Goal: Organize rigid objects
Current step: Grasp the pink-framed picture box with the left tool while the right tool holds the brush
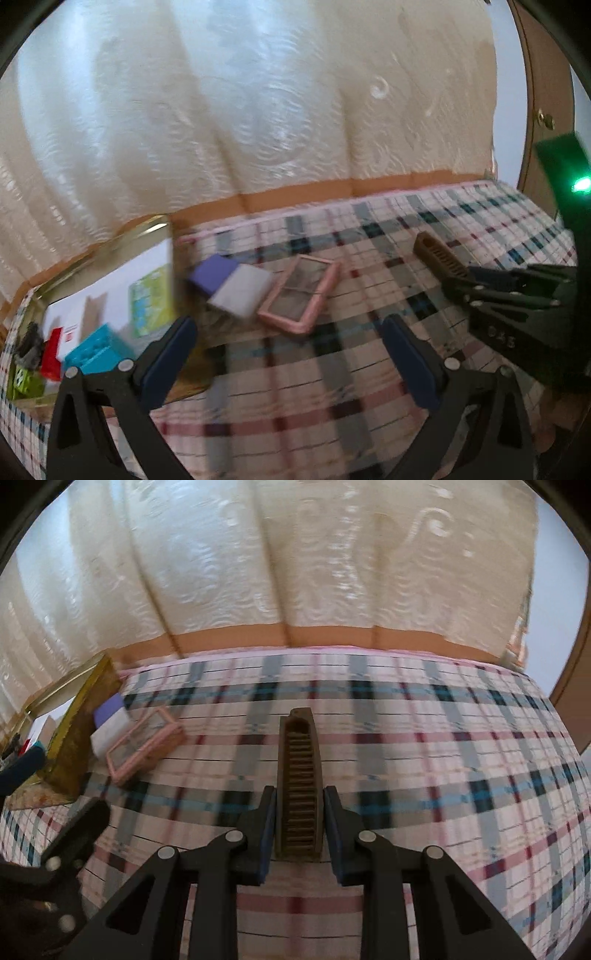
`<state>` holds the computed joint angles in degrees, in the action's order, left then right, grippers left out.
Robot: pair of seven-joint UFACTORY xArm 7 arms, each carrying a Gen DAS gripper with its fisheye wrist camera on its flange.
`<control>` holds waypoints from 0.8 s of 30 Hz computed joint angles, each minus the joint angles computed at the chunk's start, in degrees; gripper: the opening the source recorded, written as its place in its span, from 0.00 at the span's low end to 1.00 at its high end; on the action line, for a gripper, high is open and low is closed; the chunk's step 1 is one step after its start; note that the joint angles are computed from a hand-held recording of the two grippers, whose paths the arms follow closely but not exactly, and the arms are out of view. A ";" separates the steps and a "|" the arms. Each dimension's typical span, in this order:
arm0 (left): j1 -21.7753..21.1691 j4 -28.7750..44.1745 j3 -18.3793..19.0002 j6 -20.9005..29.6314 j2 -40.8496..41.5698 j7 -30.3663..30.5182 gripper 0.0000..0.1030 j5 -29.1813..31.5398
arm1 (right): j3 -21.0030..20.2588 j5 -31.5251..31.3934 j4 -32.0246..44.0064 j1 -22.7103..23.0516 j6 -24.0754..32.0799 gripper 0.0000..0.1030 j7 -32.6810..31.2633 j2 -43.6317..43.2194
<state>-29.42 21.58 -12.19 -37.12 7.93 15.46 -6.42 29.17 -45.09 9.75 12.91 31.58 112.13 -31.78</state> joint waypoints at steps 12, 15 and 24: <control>-12.97 13.40 5.24 17.26 5.91 9.62 0.97 -23.52 | -0.80 7.98 -7.14 1.93 0.24 0.27 -3.44 -10.45; -16.70 15.47 8.80 19.07 7.07 9.59 0.98 -24.66 | 0.98 7.38 -6.21 -0.27 -1.34 0.27 -2.97 -8.86; -3.25 17.05 -0.78 20.73 8.47 -1.65 0.81 -6.94 | 1.47 8.34 -7.00 -1.15 -2.41 0.27 -3.09 -9.75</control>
<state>-32.67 38.63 -12.97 -16.39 16.40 13.81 -13.37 30.64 -36.74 2.75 11.75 29.17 109.04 -41.53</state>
